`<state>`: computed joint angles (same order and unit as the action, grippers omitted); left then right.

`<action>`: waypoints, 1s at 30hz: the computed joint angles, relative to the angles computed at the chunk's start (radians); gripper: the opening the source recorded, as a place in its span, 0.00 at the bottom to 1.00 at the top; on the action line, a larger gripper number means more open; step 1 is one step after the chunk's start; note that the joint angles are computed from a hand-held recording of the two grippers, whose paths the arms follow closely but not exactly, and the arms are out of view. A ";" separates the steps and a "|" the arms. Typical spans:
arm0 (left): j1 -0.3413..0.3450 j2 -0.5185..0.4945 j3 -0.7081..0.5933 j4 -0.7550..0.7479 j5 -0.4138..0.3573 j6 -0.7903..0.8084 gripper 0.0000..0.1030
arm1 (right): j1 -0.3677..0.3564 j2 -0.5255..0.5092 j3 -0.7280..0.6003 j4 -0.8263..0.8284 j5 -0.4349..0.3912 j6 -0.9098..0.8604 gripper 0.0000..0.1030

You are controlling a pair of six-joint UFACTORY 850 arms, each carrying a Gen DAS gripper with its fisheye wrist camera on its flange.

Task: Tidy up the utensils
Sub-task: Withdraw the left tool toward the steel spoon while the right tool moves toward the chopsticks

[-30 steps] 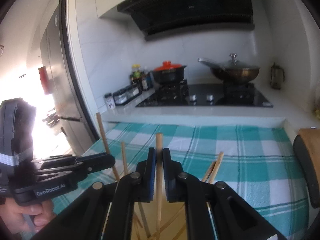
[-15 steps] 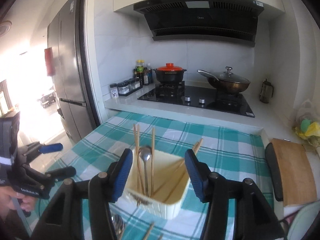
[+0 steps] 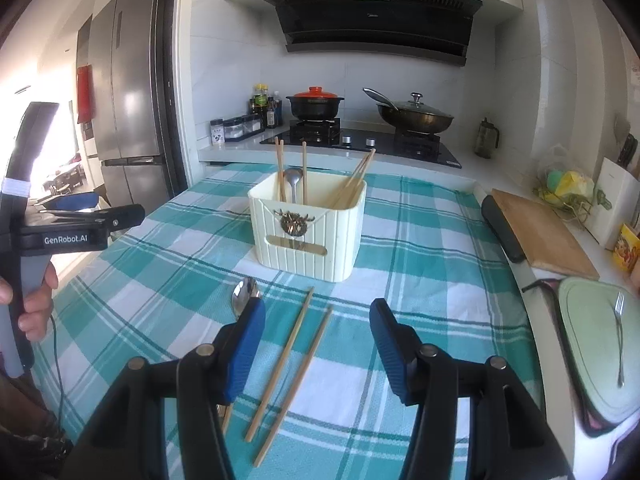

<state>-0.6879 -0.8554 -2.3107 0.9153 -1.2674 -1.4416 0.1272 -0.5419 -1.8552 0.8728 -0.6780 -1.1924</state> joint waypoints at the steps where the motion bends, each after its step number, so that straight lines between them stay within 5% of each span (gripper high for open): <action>1: -0.002 -0.002 -0.001 -0.005 0.001 -0.008 0.99 | 0.000 0.007 0.014 0.007 0.011 -0.001 0.54; 9: -0.015 -0.027 -0.001 -0.016 0.003 -0.006 0.99 | -0.014 0.050 0.100 0.042 0.044 -0.025 0.54; 16: 0.001 0.143 0.363 -0.106 0.263 -0.135 0.99 | -0.025 0.057 0.152 0.005 0.077 0.067 0.54; 21: 0.013 0.197 0.497 -0.160 0.431 -0.202 0.99 | -0.028 0.044 0.180 -0.111 0.074 0.162 0.54; 30: 0.020 0.069 0.307 -0.249 0.365 -0.031 0.99 | -0.030 0.045 0.200 -0.142 0.056 0.191 0.53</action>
